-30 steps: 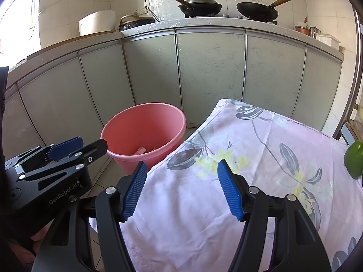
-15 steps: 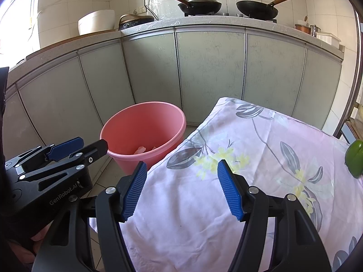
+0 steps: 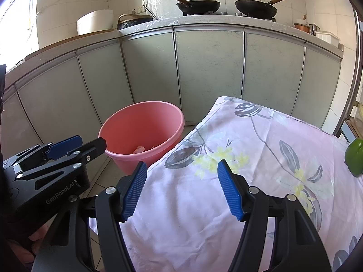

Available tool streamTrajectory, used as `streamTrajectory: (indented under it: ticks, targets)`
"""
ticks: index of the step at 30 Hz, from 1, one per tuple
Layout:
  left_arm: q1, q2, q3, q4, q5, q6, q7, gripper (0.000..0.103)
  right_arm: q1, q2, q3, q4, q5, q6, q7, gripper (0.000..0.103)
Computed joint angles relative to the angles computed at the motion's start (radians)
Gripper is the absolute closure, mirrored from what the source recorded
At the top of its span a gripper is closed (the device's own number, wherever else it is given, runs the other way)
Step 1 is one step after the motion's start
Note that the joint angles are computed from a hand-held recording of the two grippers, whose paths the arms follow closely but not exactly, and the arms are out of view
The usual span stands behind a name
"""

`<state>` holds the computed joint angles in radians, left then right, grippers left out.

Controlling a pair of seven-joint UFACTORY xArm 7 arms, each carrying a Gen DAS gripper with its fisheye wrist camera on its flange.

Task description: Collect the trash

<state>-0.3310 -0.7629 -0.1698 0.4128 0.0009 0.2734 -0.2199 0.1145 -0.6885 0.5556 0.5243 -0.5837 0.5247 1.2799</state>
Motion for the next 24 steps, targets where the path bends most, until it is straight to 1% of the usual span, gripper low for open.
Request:
streamTrajectory:
  ticks: [24]
  targets:
    - [-0.007,0.005,0.006,0.001,-0.001,-0.004,0.008,0.057,0.002,0.014,0.0,-0.006,-0.008,-0.008,0.031,0.038]
